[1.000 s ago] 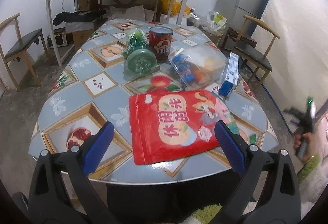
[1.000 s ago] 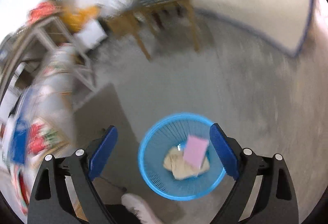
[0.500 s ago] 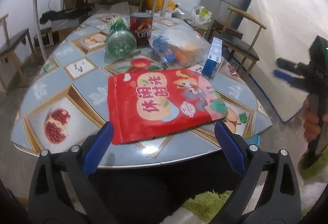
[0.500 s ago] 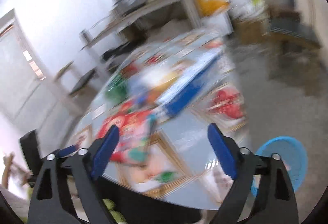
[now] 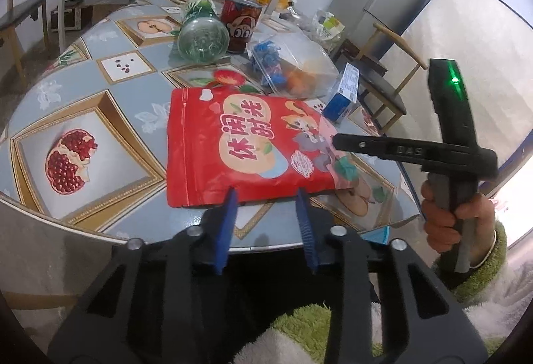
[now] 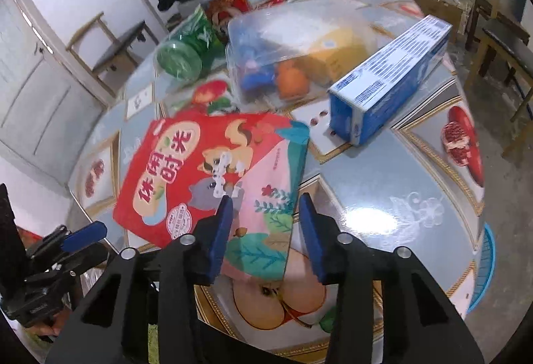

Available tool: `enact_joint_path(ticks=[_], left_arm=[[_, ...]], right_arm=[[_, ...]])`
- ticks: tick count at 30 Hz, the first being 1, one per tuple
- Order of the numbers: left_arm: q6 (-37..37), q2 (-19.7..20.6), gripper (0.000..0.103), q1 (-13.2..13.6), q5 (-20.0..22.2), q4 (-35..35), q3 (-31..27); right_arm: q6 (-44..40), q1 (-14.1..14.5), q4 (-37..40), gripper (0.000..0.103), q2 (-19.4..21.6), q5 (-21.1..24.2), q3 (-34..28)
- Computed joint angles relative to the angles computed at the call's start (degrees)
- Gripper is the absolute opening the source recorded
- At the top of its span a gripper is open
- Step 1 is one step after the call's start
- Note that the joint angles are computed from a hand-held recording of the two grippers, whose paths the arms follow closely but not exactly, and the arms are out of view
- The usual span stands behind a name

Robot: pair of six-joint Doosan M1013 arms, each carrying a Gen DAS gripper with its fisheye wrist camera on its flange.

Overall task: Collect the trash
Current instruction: 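Grasp the red snack bag with the left tool while the right tool approaches it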

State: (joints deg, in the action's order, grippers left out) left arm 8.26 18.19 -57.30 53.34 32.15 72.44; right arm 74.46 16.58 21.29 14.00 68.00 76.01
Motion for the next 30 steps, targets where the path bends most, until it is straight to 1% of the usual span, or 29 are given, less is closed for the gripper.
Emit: enact_joint_path(ticks=[4, 9, 13, 17, 20, 21, 23, 25, 27, 30], left_arm=[[-0.6, -0.2, 0.031, -0.1, -0.5, -0.3, 0.3], [-0.4, -0.4, 0.031, 0.1, -1.1, -1.8, 0.7], [-1.6, -1.0, 0.031, 0.5, -1.6, -3.3, 1.6], [-3.7, -1.8, 0.032, 0.3, -1.2, -2.8, 2.6], [-5.8, -2.4, 0.032, 0.3, -0.5, -2.6, 3.3], [-6.5, -2.7, 0.032, 0.3, -0.2, -2.5, 3.6], [-7.5, -2.9, 0.032, 0.3, 0.5, -2.3, 3.9], [-8.7, -3.4, 0.032, 0.3, 0.7, -2.1, 4.5], [-9.3, -3.6, 0.033, 0.3, 0.6, -2.5, 5.0], [-9.7, -3.8, 0.035, 0.3, 0.1, -2.9, 5.4]], right_arm=[[-0.3, -0.1, 1.2, 0.033, 1.0, 3.5, -0.9], [0.0, 0.1, 2.9, 0.032, 0.9, 5.0, -0.5], [-0.3, 0.2, 5.1, 0.031, 0.6, 6.6, 0.0], [-0.9, -0.2, 10.2, 0.031, 0.8, 10.0, 0.6], [-2.5, -0.6, 13.9, 0.031, 1.3, 13.6, 0.6], [-2.9, -0.7, 14.2, 0.031, 1.2, 14.2, 0.5], [-3.9, -0.8, 13.9, 0.032, 1.1, 14.3, 0.0], [-5.2, -0.9, 13.4, 0.035, 0.9, 13.6, -0.7], [-6.0, -1.3, 13.0, 0.045, 0.4, 11.5, -1.3], [-5.6, -1.5, 12.1, 0.049, 0.4, 8.7, -2.5]])
